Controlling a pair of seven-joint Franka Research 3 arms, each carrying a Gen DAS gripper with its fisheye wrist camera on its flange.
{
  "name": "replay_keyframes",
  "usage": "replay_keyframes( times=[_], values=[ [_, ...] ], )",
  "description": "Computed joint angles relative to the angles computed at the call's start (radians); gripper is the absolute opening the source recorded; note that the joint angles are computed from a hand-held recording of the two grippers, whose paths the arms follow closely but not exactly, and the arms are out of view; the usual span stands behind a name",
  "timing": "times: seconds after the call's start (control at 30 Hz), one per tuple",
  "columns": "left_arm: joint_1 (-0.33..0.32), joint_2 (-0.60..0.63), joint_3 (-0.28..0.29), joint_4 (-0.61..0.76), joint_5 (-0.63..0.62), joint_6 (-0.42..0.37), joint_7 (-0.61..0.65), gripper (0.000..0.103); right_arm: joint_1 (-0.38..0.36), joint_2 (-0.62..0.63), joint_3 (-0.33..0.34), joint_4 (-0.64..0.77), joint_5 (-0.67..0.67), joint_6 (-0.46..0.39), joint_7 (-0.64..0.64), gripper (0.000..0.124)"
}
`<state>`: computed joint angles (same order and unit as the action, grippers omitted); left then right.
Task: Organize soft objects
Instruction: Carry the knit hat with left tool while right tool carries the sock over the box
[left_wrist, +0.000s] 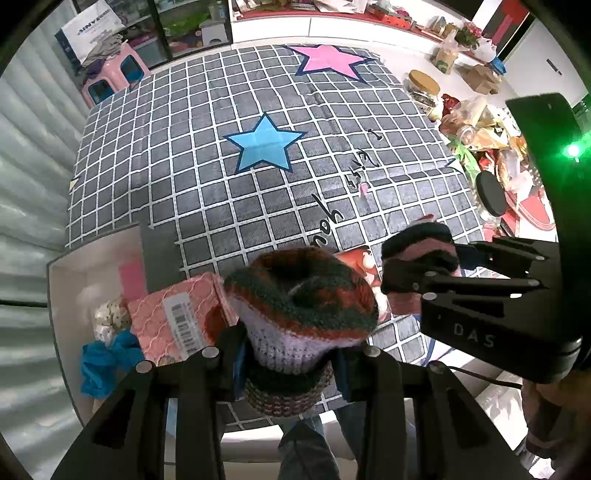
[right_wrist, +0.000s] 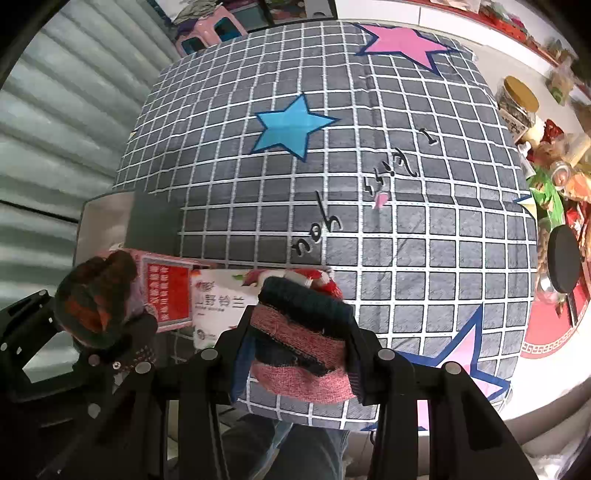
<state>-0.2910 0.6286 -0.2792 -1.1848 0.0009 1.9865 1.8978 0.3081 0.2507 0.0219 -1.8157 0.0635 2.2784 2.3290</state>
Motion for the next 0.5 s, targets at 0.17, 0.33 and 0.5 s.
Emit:
replay_keyframes(
  times=[0.17, 0.33, 0.5],
  values=[
    [0.034, -0.054, -0.009, -0.076, -0.031, 0.037, 0.028, 0.04, 0.02, 0.012, 0.003, 0.043, -0.031, -0.023, 0.02, 0.044],
    [0.056, -0.082, -0.011, -0.105, -0.058, 0.057, 0.041, 0.04, 0.039, 0.03, 0.005, 0.091, -0.057, -0.044, 0.036, 0.044],
    [0.082, -0.11, -0.011, -0.131, -0.088, 0.091, 0.05, 0.04, 0.059, 0.061, 0.005, 0.161, -0.082, -0.07, 0.04, 0.044]
  ],
)
